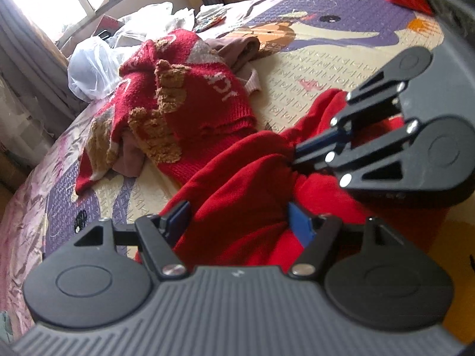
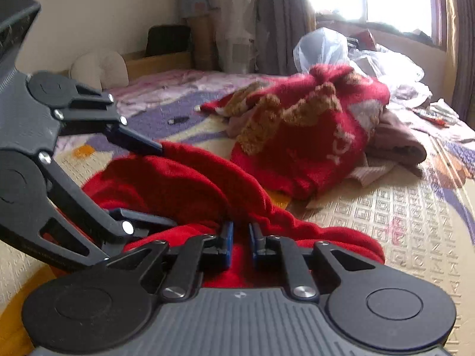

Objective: Fold clothes
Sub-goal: 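Lower the red fleece onto the bed with both grippers, folding it over, then open both grippers to release the folded red fleece on the bed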

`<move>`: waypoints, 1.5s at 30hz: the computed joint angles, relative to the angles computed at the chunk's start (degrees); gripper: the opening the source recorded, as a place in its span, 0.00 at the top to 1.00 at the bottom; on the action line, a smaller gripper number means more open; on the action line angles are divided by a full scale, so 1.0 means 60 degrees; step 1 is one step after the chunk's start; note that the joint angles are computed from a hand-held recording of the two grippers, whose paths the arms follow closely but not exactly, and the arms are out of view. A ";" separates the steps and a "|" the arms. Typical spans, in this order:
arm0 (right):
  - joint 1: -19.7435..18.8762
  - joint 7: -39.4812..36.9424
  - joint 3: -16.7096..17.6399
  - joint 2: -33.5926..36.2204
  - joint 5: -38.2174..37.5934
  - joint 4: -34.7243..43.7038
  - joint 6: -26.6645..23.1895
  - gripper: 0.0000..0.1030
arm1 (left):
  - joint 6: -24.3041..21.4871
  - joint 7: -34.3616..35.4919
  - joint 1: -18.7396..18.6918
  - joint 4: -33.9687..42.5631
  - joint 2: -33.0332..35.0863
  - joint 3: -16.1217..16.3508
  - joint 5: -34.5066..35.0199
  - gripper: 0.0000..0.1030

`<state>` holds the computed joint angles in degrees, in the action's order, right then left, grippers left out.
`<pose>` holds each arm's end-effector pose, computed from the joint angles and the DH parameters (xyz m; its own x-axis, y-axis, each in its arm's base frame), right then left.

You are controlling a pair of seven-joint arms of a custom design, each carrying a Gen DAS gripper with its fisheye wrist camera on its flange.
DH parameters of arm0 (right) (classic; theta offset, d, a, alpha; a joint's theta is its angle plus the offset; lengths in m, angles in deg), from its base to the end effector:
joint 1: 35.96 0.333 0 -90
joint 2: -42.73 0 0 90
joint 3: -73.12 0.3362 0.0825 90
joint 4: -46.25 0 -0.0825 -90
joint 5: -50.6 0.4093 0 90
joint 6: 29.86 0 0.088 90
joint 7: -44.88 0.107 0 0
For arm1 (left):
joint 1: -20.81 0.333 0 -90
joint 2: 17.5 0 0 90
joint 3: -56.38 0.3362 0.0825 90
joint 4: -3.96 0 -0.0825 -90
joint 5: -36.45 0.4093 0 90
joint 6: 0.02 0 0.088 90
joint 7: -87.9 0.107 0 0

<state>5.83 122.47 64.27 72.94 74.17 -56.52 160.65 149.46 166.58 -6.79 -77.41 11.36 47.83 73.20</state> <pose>0.6239 0.3759 0.3806 0.4188 -0.9071 -0.0419 -0.5023 -0.1929 -0.8429 0.6381 -0.4498 0.4965 -0.5769 -0.7159 -0.3933 -0.4289 0.6753 -0.6001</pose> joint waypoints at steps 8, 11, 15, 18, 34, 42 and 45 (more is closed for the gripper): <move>-0.1339 -0.0576 0.1749 -0.0547 -0.0548 -0.0610 0.0659 0.86 | 0.0153 0.0054 0.0023 -0.0126 -0.0063 0.0019 0.0110 0.29; -0.1560 -0.0640 0.1986 -0.0388 -0.0513 -0.0421 0.0471 0.86 | 0.0137 0.0077 0.0034 -0.0117 -0.0039 0.0014 0.0086 0.30; -0.2049 -0.0595 0.2456 -0.0281 -0.0731 -0.0280 0.0183 0.86 | 0.0078 0.0175 0.0069 -0.0035 0.0054 -0.0015 -0.0027 0.30; -0.2172 -0.0541 0.2568 -0.0188 -0.0816 -0.0192 0.0097 0.86 | 0.0037 0.0179 0.0053 0.0032 0.0119 0.0009 -0.0060 0.30; -0.2183 0.0103 0.2651 -0.0949 -0.0527 -0.1254 0.0980 0.84 | -0.0131 0.0062 -0.0014 0.0120 0.0108 0.0065 -0.0015 0.26; -0.2433 0.0523 0.2864 -0.0945 -0.0498 -0.1482 0.0817 0.84 | -0.0187 -0.0017 0.0003 0.0174 0.0160 0.0037 -0.0086 0.24; -0.2210 0.0561 0.2648 -0.0803 -0.0403 -0.1297 0.0644 0.83 | -0.0313 -0.0055 -0.0017 0.0265 0.0210 0.0034 -0.0135 0.24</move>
